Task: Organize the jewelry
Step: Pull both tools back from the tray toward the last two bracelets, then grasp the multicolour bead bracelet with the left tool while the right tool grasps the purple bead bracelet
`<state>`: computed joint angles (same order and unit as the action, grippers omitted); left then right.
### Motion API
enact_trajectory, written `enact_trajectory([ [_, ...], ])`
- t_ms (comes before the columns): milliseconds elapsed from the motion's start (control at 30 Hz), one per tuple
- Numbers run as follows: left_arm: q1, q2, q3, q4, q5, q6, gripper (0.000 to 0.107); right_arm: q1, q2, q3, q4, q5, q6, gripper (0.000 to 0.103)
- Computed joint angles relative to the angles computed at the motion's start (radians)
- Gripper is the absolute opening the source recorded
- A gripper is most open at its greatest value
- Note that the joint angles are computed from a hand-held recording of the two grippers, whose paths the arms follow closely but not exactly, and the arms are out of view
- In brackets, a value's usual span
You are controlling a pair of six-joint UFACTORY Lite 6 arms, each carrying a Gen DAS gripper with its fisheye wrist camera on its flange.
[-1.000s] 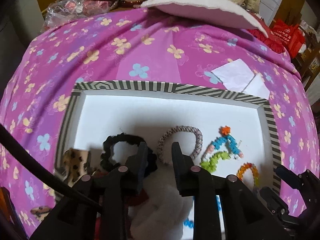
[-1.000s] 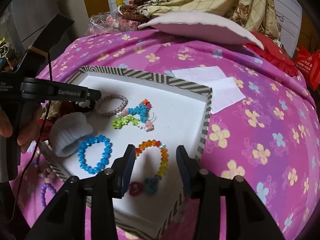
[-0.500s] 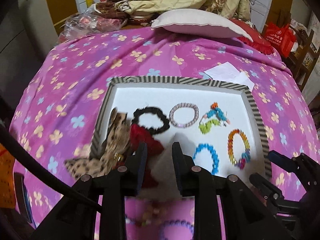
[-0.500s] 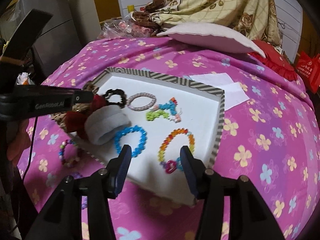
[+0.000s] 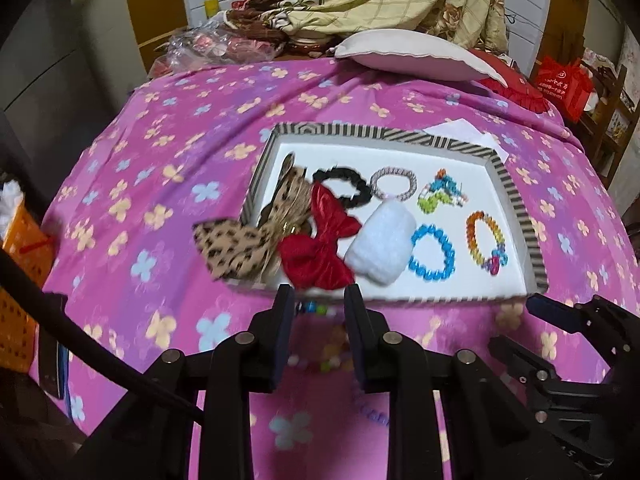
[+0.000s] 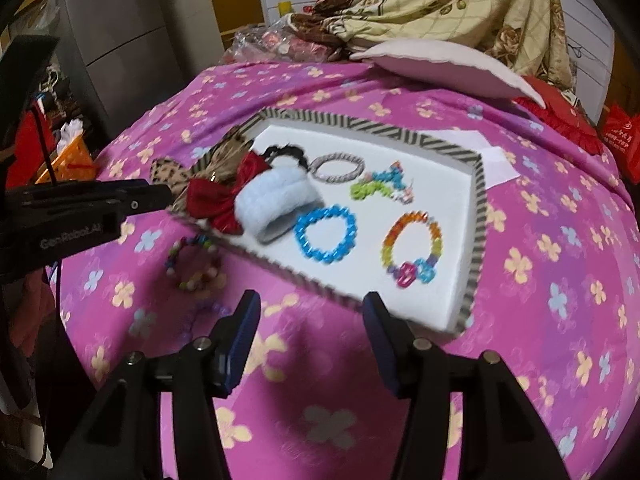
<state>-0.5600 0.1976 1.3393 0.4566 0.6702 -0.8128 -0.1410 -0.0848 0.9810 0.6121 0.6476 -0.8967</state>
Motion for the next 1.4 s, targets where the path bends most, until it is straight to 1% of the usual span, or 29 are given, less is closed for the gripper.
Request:
enact_trajectory([
  [167, 0.045, -0.108, -0.144, -0.06, -0.046, 0.016, 0.033, 0.043, -0.019, -0.068, -0.038, -0.035, 0.03, 0.057],
  [267, 0.102, -0.173, -0.228, -0.13, -0.08, 0.072, 0.034, 0.066, -0.017, -0.095, -0.054, -0.056, 0.039, 0.057],
  [433, 0.169, -0.206, -0.316, -0.222, -0.117, 0.155, 0.035, 0.113, 0.001, -0.112, -0.061, -0.08, 0.058, 0.057],
  [667, 0.212, -0.138, -0.355, -0.312, -0.194, 0.207, 0.036, 0.215, 0.032, -0.13, -0.123, -0.141, 0.13, 0.057],
  [733, 0.215, -0.115, -0.347, -0.324, -0.211, 0.208, 0.038, 0.24, 0.043, -0.132, -0.152, -0.166, 0.158, 0.057],
  [833, 0.22, -0.076, -0.327, -0.321, -0.239, 0.192, 0.042, 0.273, 0.067, -0.133, -0.213, -0.209, 0.214, 0.057],
  [933, 0.222, -0.032, -0.3, -0.312, -0.256, 0.174, 0.043, 0.294, 0.079, -0.139, -0.248, -0.248, 0.243, 0.057],
  [1067, 0.203, 0.043, -0.244, -0.259, -0.249, 0.125, 0.044, 0.301, 0.08, -0.143, -0.243, -0.27, 0.231, 0.057],
  [1133, 0.186, 0.062, -0.227, -0.204, -0.238, 0.074, 0.044, 0.299, 0.083, -0.141, -0.225, -0.272, 0.209, 0.056],
  [1167, 0.178, 0.07, -0.219, -0.184, -0.232, 0.058, 0.044, 0.294, 0.083, -0.141, -0.197, -0.265, 0.176, 0.052],
  [1200, 0.17, 0.077, -0.214, -0.16, -0.23, 0.04, 0.044, 0.295, 0.079, -0.144, -0.193, -0.268, 0.166, 0.047],
  [1233, 0.164, 0.081, -0.212, -0.144, -0.231, 0.028, 0.044, 0.296, 0.077, -0.145, -0.188, -0.267, 0.156, 0.044],
  [1300, 0.162, 0.083, -0.212, -0.135, -0.238, 0.019, 0.042, 0.296, 0.074, -0.147, -0.171, -0.266, 0.131, 0.032],
  [1333, 0.167, 0.082, -0.214, -0.152, -0.247, 0.038, 0.034, 0.296, 0.073, -0.148, -0.167, -0.267, 0.124, 0.028],
  [1367, 0.172, 0.082, -0.214, -0.17, -0.252, 0.058, 0.031, 0.296, 0.072, -0.15, -0.161, -0.268, 0.113, 0.023],
  [1400, 0.18, 0.082, -0.214, -0.207, -0.26, 0.098, 0.027, 0.296, 0.07, -0.152, -0.157, -0.27, 0.104, 0.019],
])
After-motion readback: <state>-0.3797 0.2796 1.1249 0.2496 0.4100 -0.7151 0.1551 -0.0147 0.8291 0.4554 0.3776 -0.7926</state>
